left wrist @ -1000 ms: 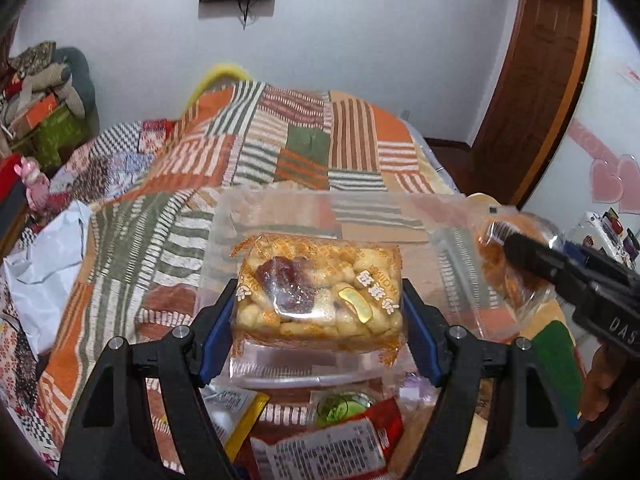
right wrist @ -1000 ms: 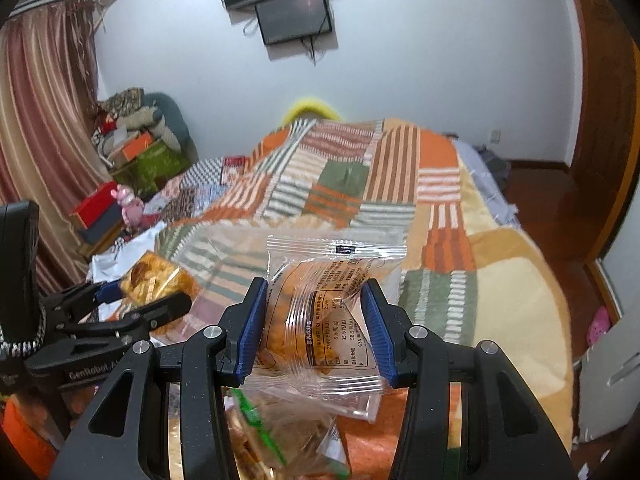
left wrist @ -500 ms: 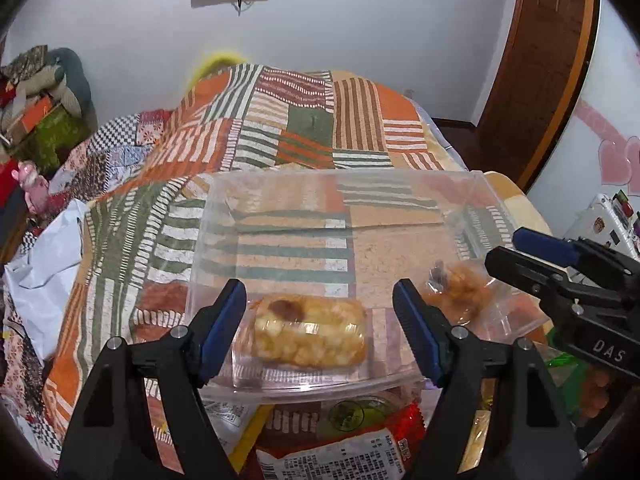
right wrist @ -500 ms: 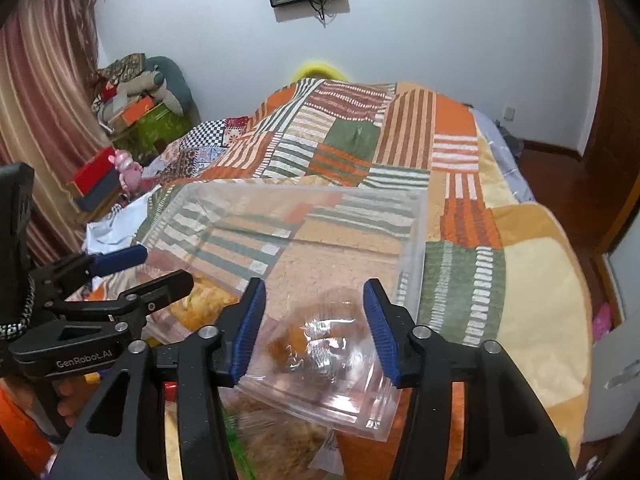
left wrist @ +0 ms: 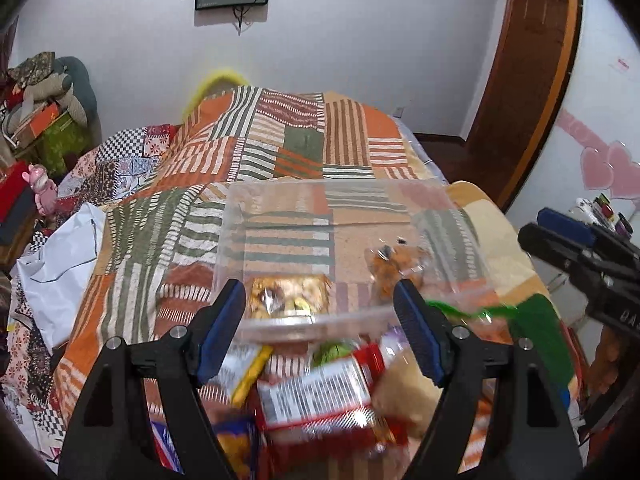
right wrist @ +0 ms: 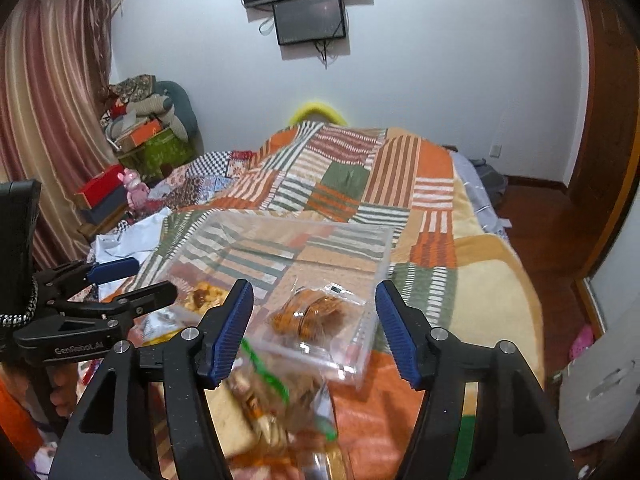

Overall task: Organize snacks
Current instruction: 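Grasp the green chip bag with the left gripper while the right gripper moves toward the biscuit roll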

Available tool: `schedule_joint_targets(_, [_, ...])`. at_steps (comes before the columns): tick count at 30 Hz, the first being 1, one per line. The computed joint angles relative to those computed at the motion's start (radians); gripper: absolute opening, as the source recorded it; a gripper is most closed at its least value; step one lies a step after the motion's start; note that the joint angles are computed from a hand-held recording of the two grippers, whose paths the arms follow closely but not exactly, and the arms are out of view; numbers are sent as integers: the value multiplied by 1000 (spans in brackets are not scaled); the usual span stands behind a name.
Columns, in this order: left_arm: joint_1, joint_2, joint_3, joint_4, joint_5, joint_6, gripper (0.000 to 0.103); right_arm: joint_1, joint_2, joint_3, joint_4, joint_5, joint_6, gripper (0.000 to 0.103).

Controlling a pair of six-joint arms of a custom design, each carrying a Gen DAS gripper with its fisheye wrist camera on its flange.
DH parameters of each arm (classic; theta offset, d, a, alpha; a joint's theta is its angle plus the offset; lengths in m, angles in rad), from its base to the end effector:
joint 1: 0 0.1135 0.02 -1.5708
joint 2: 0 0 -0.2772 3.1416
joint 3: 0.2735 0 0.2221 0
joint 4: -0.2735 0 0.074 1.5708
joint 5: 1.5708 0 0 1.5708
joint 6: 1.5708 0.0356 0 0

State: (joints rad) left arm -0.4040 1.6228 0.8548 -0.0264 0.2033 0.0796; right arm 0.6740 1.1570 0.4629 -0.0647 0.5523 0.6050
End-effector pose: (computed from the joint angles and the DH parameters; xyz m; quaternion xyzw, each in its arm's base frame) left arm 0.2787 -0.1270 0.2072 0.2578 0.8848 -0.1535 0.3565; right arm 0.1577 0.1021 0.2049 0.0771 0.8871 0.0258 0.4544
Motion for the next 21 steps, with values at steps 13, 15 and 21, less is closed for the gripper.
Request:
schedule_joint_targets(13, [-75, -410, -318, -98, 1, -11, 84, 394, -146, -25, -353, 256, 377, 67])
schedule_joint_targets(15, [-106, -446, -355, -109, -14, -18, 84, 438, -142, -40, -379, 263, 441, 67])
schedule_joint_targets(21, [-210, -463, -459, -98, -42, -79, 85, 607, -70, -48, -500, 308, 709, 67])
